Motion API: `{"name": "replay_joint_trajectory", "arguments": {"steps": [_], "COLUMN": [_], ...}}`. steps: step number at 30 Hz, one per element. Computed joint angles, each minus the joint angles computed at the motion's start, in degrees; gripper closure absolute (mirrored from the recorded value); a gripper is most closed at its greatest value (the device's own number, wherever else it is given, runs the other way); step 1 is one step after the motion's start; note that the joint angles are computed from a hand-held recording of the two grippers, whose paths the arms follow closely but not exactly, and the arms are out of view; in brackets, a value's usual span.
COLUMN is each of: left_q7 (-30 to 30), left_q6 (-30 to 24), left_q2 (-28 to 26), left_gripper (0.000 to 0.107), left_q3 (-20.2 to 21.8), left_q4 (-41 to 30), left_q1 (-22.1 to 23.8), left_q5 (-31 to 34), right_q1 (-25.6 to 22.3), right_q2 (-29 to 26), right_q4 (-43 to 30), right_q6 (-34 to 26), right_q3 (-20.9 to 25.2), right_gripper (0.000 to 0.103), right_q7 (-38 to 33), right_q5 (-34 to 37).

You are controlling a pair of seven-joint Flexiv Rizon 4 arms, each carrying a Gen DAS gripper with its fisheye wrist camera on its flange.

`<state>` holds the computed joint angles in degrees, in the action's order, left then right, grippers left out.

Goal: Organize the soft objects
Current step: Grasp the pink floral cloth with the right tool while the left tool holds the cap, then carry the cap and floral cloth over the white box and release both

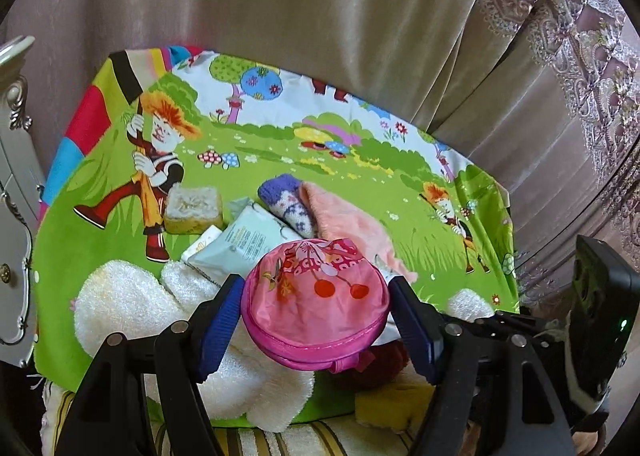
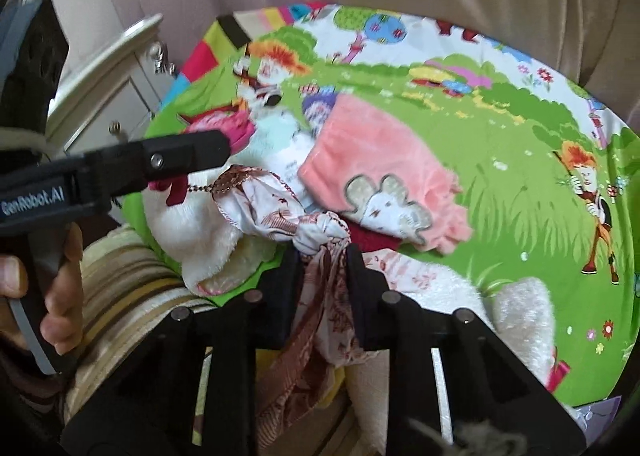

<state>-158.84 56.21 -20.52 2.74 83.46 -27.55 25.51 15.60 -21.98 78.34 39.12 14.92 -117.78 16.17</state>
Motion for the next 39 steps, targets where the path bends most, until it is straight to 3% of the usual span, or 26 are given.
{"name": "replay_joint_trajectory", "arguments": {"steps": [9,20,29,39], "left_q7": [-3.17,1.29,9.54,23.43], "left_q6": [-2.63,-4.88,-4.75,-6.73], "left_q2": [1.04,-2.38,-8.68,-19.34], "left_gripper": [0.033,0.033,0.033,0.033], "left_q3": [0.04,-1.77,-2.57,-3.71], "left_q4": [-2.88,-10.32,-18.96,-32.57], "left_q1": [-2.02,-4.75,-7.81,-11.97], "left_q5": [4.62,4.74,0.21,-8.7], "right_q1": [-3.25,-7.56,-11.12,-13.83], "right_q2": [3.31,9.45,14.31,16.67], "right_q4": [-0.54,2.85,6.8,12.61], "right_q6": [1.79,3.09,4.7,8.73], "right_q3": [0.0,-2.23,-5.93,-9.61], "right_gripper": [0.076,0.076,0.076,0.076], "right_q7": [0.07,-1.73,-1.3,2.64], "right_q5": [5.95,12.75,15.32,10.56]}}
